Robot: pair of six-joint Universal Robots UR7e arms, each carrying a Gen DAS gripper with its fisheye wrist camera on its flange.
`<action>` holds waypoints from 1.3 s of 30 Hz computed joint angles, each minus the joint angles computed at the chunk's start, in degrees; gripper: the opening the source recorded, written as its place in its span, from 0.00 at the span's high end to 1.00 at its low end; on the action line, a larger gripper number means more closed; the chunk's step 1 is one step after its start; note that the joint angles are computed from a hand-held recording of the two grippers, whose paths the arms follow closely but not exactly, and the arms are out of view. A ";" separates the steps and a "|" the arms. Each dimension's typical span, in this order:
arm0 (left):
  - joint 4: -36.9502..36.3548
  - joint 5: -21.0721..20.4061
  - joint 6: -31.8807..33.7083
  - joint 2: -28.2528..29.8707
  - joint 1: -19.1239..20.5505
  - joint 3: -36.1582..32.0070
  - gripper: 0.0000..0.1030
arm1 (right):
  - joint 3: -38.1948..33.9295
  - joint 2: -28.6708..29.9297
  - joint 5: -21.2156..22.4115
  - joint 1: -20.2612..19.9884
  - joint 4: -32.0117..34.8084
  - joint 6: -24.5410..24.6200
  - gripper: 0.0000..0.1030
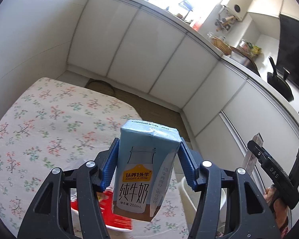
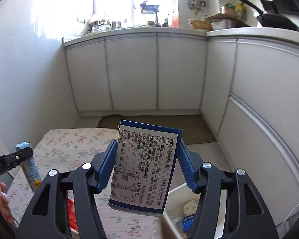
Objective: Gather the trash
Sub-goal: 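Carry the milk carton and blue-white card over the white bin and release both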
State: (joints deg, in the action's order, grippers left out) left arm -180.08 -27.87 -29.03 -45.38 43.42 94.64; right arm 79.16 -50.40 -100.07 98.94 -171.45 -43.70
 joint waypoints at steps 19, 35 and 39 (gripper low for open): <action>13.15 -9.07 6.78 17.25 0.75 -24.28 0.47 | -6.00 1.38 -3.91 -8.43 -6.37 -0.49 0.42; 21.89 -14.71 10.92 29.54 0.71 -44.61 0.47 | -7.37 0.98 -6.22 -11.07 -6.61 6.56 0.12; 24.80 -16.55 11.36 32.96 0.90 -50.36 0.47 | -8.36 1.30 -8.09 -11.52 -7.89 8.41 0.10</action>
State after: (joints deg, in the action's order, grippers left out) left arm -155.28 -44.42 -17.67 -12.41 44.32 44.28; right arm 70.81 -49.09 -108.16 87.41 -179.34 -35.30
